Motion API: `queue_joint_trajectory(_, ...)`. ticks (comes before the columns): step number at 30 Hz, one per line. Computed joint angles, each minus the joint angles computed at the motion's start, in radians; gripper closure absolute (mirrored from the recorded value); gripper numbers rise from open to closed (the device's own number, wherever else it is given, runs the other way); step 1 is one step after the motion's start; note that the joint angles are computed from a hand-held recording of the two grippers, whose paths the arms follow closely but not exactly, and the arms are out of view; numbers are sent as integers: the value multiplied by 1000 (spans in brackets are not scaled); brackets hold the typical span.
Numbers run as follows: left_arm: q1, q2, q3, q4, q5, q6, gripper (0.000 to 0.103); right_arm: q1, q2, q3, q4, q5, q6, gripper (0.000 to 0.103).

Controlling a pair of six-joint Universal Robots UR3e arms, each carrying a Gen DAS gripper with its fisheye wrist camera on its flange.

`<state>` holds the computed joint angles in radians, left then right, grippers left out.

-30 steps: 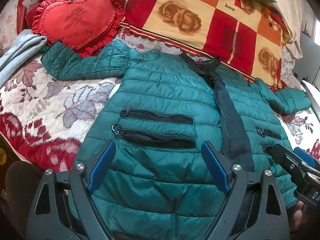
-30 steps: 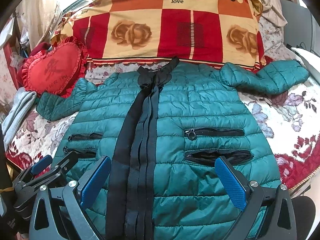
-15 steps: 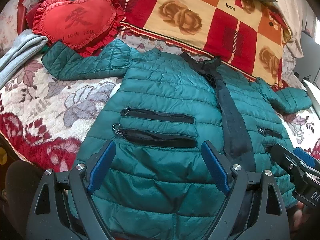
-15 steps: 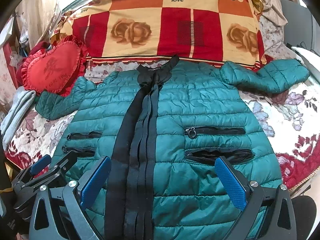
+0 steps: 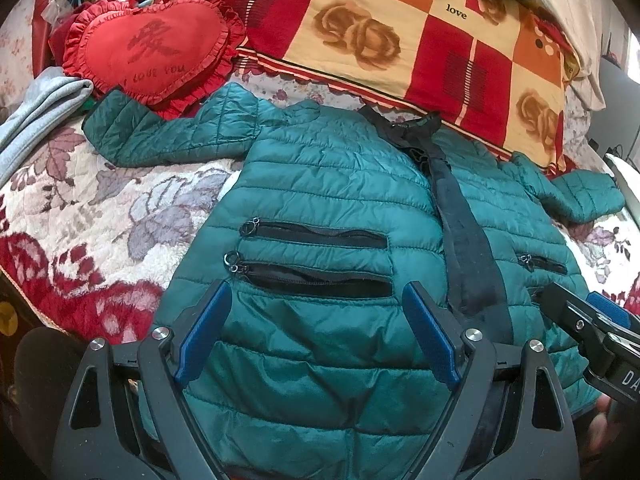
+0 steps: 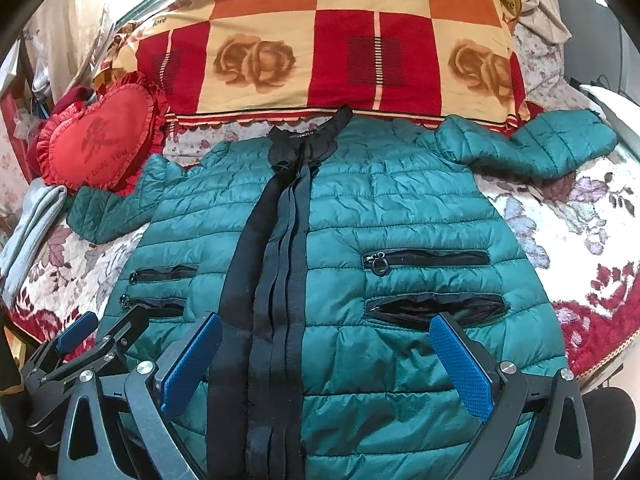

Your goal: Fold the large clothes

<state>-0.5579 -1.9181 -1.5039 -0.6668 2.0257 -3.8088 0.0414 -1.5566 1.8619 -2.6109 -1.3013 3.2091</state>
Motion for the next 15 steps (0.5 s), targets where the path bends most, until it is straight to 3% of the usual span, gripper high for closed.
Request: queue_joint_trajectory(15, -2, -8, 12, -19, 13, -7, 16, 23, 27, -94, 143, -76, -35, 0)
